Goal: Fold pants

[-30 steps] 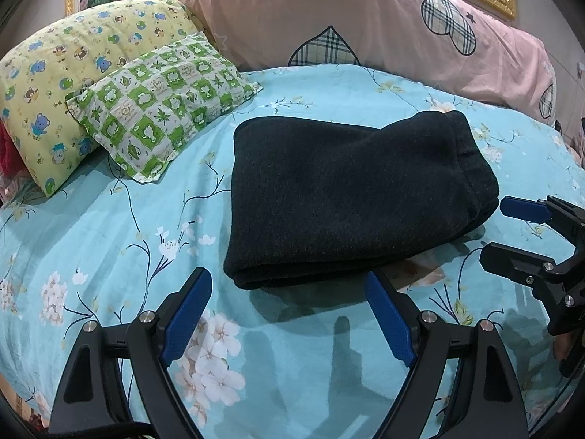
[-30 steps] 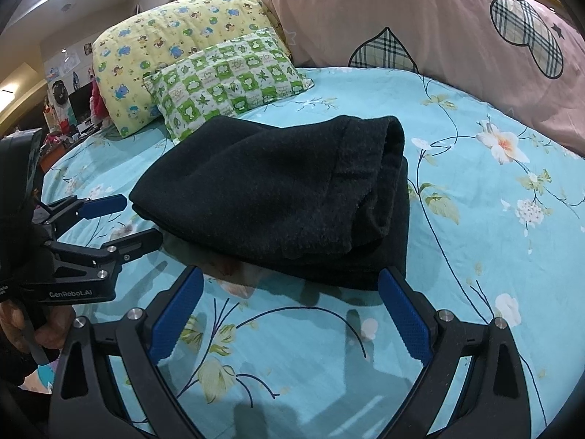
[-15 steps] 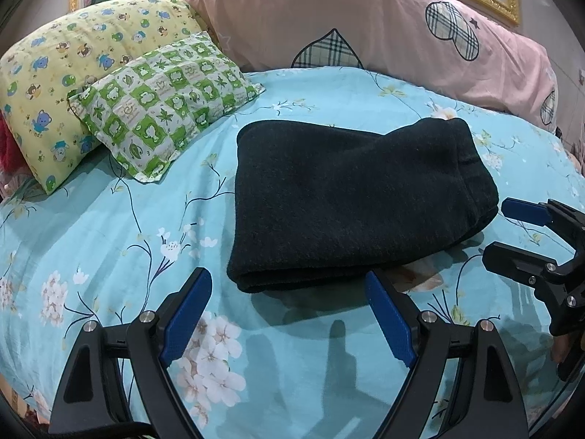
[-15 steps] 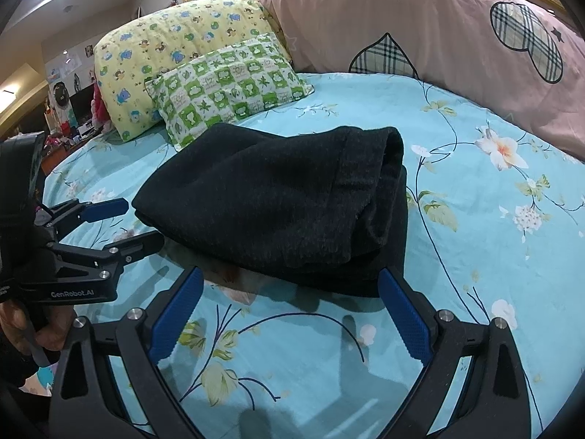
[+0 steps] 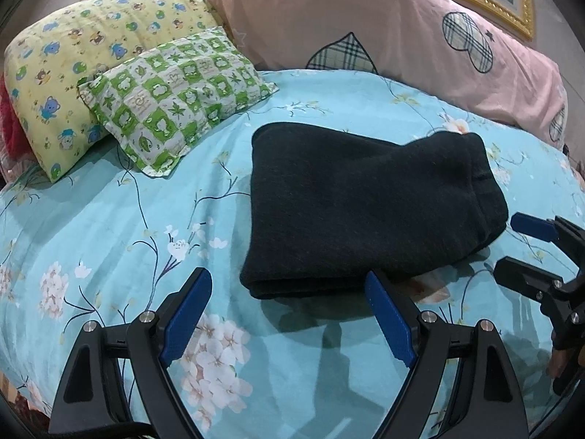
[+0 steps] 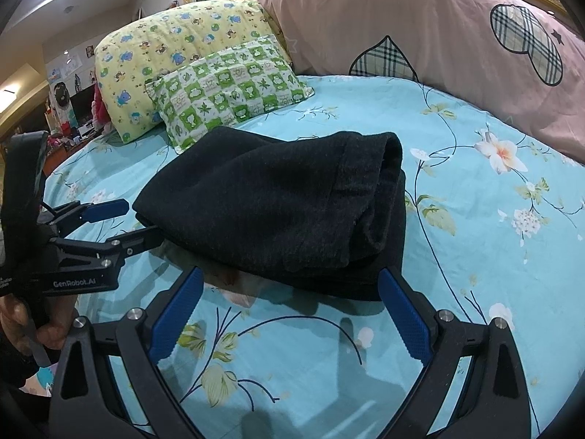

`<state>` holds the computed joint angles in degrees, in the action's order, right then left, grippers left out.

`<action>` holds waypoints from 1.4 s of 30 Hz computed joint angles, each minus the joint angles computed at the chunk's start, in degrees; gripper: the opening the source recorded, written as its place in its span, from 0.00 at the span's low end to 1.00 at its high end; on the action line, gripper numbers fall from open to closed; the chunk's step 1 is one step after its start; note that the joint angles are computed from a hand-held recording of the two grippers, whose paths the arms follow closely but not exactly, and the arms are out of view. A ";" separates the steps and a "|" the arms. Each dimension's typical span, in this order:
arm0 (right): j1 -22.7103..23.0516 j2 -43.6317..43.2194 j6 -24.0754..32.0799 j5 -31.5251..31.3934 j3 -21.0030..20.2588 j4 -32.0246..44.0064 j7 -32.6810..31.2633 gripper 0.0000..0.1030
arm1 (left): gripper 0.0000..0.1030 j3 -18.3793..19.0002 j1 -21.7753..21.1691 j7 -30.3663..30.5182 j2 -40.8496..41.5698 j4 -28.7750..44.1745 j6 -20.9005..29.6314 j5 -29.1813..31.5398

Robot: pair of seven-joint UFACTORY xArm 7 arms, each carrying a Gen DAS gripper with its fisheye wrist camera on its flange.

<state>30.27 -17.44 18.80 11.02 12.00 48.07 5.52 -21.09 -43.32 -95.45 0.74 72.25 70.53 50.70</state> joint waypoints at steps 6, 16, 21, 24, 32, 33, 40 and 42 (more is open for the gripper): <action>-0.16 0.12 0.05 -0.16 0.01 0.12 0.22 0.94 | 0.84 0.10 -0.03 0.19 0.48 0.50 0.59 0.40; -0.39 0.55 0.49 0.15 -0.31 0.70 -0.52 0.94 | 0.84 0.42 0.02 0.31 0.32 0.46 -0.06 0.31; -0.44 0.64 0.47 0.54 -0.65 0.93 -1.13 0.94 | 0.84 0.55 0.19 0.46 0.39 0.63 -0.30 0.26; -0.64 0.53 0.57 0.36 -0.44 0.88 -1.10 0.94 | 0.84 0.58 0.27 0.49 0.45 0.73 -0.41 0.20; -0.82 0.80 0.59 0.46 -0.56 1.40 -1.27 0.94 | 0.84 0.61 0.13 0.86 0.76 1.14 -0.18 0.49; -0.82 0.84 0.55 0.45 -0.55 1.43 -1.33 0.94 | 0.84 0.62 0.10 0.88 0.79 1.18 -0.11 0.51; -0.81 0.94 0.49 0.59 -0.49 1.56 -1.20 0.94 | 0.84 0.71 -0.23 1.03 1.04 1.47 0.32 0.79; -0.65 1.07 0.44 0.87 -0.72 1.75 -1.64 0.94 | 0.84 0.60 -0.41 0.79 0.79 1.41 0.40 1.20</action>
<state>29.62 -16.37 19.23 11.89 11.28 49.82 3.89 -20.49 -43.73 -94.66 1.53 73.66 70.93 51.90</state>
